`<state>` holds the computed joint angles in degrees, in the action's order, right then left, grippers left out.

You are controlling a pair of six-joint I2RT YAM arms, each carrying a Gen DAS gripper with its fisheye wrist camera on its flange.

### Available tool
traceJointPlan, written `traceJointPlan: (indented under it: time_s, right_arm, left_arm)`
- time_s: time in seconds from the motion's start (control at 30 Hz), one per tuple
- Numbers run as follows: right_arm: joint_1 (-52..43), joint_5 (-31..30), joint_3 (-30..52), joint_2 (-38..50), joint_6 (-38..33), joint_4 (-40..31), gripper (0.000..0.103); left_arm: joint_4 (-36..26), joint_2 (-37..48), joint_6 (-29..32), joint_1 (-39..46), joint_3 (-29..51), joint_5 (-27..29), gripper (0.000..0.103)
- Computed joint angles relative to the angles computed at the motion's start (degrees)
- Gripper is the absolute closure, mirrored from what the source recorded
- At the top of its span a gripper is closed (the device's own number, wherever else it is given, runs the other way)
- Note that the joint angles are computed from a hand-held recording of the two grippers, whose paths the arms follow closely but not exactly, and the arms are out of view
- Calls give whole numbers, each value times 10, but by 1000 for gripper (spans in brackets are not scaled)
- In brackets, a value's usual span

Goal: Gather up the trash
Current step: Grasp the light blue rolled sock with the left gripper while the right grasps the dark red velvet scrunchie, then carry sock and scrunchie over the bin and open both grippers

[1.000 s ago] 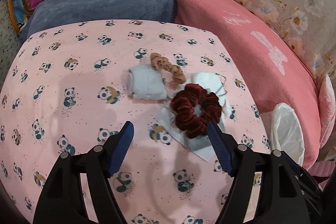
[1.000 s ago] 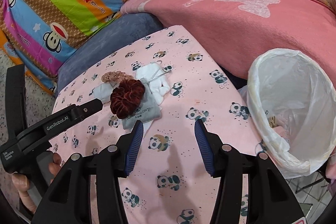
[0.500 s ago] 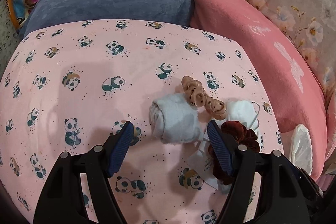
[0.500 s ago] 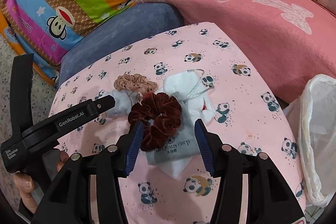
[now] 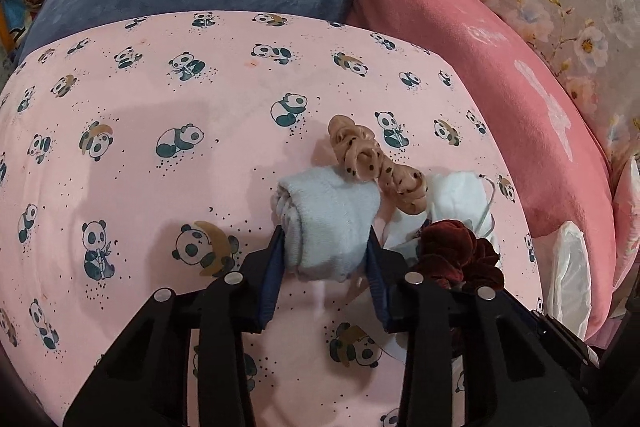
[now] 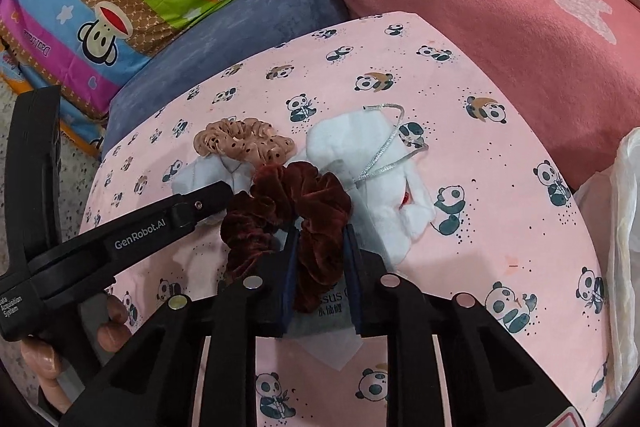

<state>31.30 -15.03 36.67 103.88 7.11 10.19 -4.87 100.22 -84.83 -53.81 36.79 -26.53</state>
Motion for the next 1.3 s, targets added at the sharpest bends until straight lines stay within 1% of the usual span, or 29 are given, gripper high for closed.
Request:
traceJointPlan:
  time_s: [0.07,0.23,0.37,0.5,0.6,0.67,0.77,0.9,0.97,1.1,1.13,1.2,1.3]
  right_arm:
    - [-5,-6,-9,-10,-2,2,84]
    - [-25,-27,-56,-79,-2,4,84]
    - [-48,-44,-83,-143,-7,-17,84]
    - [-88,-68,-105,-222,-21,-59,84]
    - [-137,-96,-116,-287,-41,-105,84]
    - [-165,-112,-118,-312,-56,-129,84]
    - [-237,-152,-116,-351,-92,-179,84]
    - [-324,-198,-104,-371,-146,-236,84]
    - [-384,-228,-90,-367,-184,-267,84]
    - [-463,-262,-62,-339,-237,-303,84]
    - [-497,-274,-48,-322,-261,-317,84]
    - [-520,-281,-38,-308,-277,-325,84]
    - [-582,-300,-5,-259,-316,-342,84]
  left_arm:
    - [-15,-11,-18,-13,1,-7,68]
    - [-73,-37,-63,-57,19,-36,68]
    - [-135,-43,-92,-95,61,-60,68]
    - [-191,-24,-97,-121,124,-77,68]
    - [-222,-3,-93,-134,174,-86,68]
    - [-245,14,-86,-143,213,-93,68]
    - [-266,45,-71,-152,271,-98,68]
    - [-292,92,-39,-160,353,-100,68]
    - [-303,119,-21,-161,396,-98,68]
    - [-319,170,15,-160,476,-91,68]
    - [-322,183,25,-159,496,-88,68]
    - [-327,205,44,-156,532,-81,68]
    - [-336,241,73,-153,587,-70,68]
